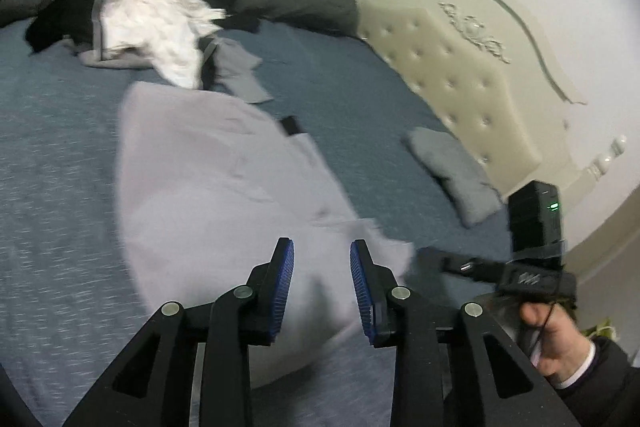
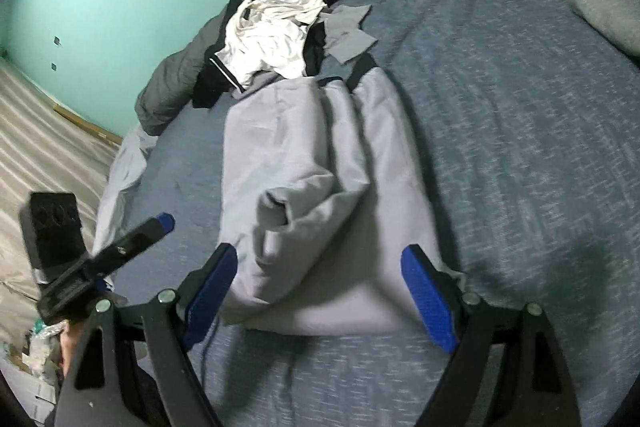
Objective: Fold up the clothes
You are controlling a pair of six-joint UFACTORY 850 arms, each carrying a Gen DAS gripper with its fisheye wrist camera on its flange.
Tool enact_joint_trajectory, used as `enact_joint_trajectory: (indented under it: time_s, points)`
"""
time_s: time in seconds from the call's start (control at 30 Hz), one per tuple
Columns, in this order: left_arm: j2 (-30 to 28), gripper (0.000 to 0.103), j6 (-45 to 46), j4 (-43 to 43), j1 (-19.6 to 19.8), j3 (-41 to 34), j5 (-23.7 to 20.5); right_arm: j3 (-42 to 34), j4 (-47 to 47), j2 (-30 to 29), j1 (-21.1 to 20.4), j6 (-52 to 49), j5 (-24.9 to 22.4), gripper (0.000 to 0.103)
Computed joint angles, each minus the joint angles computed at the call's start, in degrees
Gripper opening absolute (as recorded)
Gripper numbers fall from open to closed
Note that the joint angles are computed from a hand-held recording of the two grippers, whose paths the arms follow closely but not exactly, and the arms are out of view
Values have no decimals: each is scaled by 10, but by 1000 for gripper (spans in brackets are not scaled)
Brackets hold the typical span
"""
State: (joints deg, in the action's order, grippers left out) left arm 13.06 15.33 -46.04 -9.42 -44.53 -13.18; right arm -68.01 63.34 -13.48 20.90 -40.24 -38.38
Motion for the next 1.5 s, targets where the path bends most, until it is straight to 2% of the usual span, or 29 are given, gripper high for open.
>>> enact_joint_trajectory:
  time_s: [0.1, 0.23, 0.6, 0.7, 0.8, 0.83, 0.87, 0.9, 0.97, 1.07, 1.2, 1.5]
  points:
    - [18, 32, -93, 104, 18, 22, -9, -10, -3, -8, 8, 9, -3, 89]
    - [21, 32, -159, 180, 26, 41, -15, -25, -18, -20, 23, 26, 0, 89]
    - [15, 32, -178, 199, 37, 76, -15, -85, -145, -72, 65, 117, 21, 88]
    - [5, 32, -165, 184, 38, 80, -13, -96, -175, -83, 70, 133, 26, 75]
    - [-1, 32, -131, 144, 39, 84, -9, -99, -202, -88, 70, 149, 31, 54]
    - [-2, 32, -124, 135, 39, 85, -8, -97, -205, -88, 69, 148, 33, 40]
    - [-2, 32, -117, 127, 39, 86, -7, -95, -206, -86, 68, 142, 34, 32]
    - [-3, 32, -111, 119, 39, 86, -7, -92, -206, -85, 66, 136, 35, 29]
    - [-4, 32, -117, 125, 38, 85, -6, -86, -211, -79, 68, 125, 42, 16]
    - [-6, 32, -144, 151, 33, 82, -6, -70, -210, -60, 73, 101, 66, 11]
    - [-5, 32, -192, 199, 26, 75, -6, -50, -207, -31, 76, 77, 99, 10]
    - [-3, 32, -291, 311, 6, 51, -14, -14, -228, 9, 65, 73, 112, 10]
